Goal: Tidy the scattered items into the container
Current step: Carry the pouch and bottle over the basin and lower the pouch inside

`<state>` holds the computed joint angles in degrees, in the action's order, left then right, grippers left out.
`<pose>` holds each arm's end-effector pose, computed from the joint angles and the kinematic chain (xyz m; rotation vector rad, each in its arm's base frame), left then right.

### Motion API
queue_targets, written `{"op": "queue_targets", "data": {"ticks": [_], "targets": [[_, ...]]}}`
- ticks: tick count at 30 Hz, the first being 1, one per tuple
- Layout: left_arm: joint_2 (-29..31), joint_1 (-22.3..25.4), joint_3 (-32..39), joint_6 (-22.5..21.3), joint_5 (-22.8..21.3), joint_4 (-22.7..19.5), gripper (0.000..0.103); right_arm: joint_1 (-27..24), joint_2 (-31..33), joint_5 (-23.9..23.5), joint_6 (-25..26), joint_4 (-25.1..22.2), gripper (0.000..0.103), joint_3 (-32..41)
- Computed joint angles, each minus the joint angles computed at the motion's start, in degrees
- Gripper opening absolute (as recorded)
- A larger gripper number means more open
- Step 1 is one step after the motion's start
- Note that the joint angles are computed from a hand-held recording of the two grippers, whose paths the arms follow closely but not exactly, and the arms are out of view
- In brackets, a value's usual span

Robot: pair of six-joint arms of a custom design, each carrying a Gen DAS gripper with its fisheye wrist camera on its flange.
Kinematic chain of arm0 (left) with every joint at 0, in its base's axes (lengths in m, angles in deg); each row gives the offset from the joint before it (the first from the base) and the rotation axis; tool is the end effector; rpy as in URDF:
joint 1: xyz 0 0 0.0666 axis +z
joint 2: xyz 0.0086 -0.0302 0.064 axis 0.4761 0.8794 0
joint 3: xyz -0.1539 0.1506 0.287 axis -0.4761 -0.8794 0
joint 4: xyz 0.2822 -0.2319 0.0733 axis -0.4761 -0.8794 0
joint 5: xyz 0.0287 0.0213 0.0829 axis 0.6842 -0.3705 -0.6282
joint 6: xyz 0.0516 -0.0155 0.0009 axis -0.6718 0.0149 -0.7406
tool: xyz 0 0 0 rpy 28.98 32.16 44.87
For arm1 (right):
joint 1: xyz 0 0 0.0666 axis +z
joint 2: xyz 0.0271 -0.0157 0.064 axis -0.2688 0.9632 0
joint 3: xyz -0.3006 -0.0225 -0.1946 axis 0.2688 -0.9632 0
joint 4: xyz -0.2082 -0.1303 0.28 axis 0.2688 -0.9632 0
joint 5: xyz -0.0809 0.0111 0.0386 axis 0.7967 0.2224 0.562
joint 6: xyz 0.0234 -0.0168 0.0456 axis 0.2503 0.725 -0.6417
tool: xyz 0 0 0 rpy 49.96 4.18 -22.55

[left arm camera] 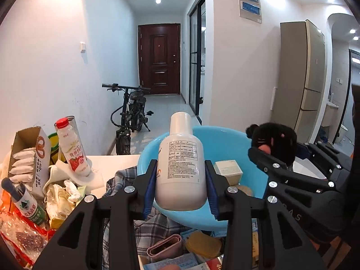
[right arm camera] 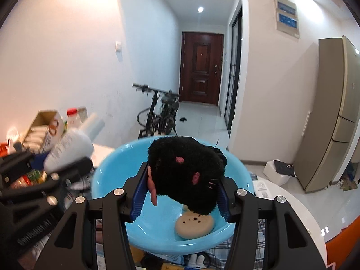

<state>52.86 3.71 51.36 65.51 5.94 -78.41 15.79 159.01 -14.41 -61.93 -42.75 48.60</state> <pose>0.5309 -0.2368 0.4802 0.1902 2.0557 -0.1268 0.5762 0.3336 0.4896 -0.1290 2.0222 -0.0005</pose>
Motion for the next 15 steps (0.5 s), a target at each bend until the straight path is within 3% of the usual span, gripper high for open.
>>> {"op": "queue_targets", "data": {"ticks": [15], "targets": [[1.6, 0.1, 0.8, 0.9, -0.2, -0.7, 0.038, -0.8, 0.3, -2.5, -0.3, 0.9, 0.056, -2.9]]}}
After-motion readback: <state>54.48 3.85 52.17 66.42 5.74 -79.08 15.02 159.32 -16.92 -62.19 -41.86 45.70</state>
